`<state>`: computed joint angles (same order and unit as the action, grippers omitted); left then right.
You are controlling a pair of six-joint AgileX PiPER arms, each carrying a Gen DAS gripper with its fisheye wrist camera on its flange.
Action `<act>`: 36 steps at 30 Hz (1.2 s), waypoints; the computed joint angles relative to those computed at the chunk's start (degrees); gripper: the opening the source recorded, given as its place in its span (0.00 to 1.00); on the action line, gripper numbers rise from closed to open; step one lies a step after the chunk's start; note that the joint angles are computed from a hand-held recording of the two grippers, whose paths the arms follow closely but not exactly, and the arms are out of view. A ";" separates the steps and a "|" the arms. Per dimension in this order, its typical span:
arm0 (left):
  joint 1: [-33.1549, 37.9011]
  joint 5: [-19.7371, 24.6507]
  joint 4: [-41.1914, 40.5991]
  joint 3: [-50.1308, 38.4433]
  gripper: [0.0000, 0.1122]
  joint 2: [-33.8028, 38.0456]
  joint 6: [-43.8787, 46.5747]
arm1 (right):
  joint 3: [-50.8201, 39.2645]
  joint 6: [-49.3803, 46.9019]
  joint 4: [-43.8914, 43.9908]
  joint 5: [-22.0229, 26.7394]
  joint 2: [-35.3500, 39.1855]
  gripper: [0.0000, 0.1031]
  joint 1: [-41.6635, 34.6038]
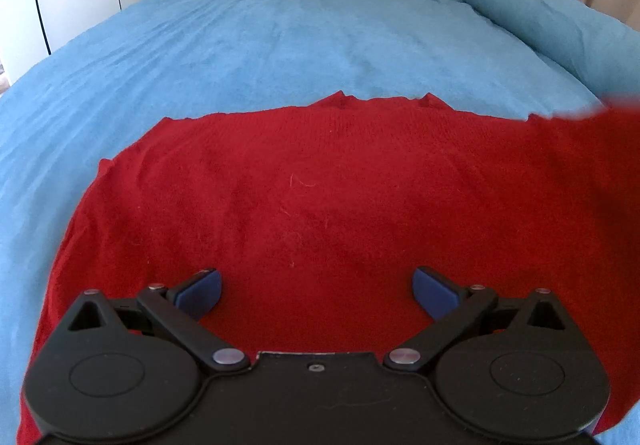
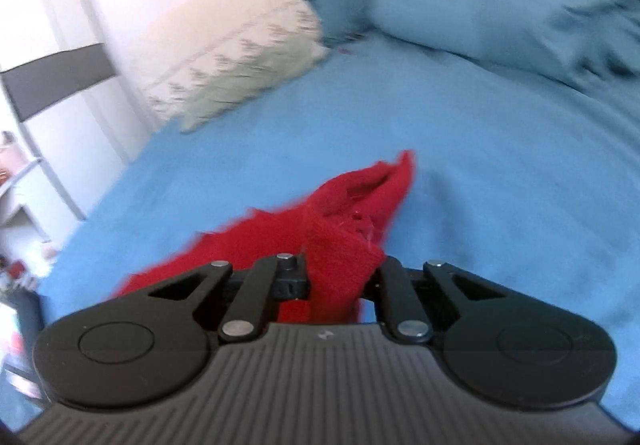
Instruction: Fold small clothes
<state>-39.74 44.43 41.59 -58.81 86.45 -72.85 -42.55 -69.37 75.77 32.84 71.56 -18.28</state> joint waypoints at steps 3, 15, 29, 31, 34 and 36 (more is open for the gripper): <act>0.60 -1.06 -1.18 1.13 0.90 -1.60 1.79 | -5.29 8.53 -5.52 0.45 -1.28 0.24 10.83; -0.82 9.56 -7.78 19.79 0.84 -30.18 12.88 | -22.10 27.48 -33.68 2.01 18.70 0.23 45.49; -5.55 20.11 -10.13 18.82 0.85 -46.04 18.52 | -19.57 18.85 -23.13 8.82 8.40 0.94 36.92; -1.04 19.04 -12.69 18.84 0.85 -47.08 22.17 | -17.06 19.09 -24.17 9.20 4.78 0.94 33.29; 0.02 18.53 -12.25 18.33 0.85 -47.00 20.70 | -10.18 18.11 -28.53 6.04 -0.73 0.95 29.28; -2.11 18.97 -9.15 18.05 0.85 -46.24 16.43 | -5.42 16.26 -31.21 3.86 -3.61 0.95 28.18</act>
<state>-41.85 63.40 32.44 -40.76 40.21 -56.42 -47.98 -53.11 44.56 36.70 67.94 9.89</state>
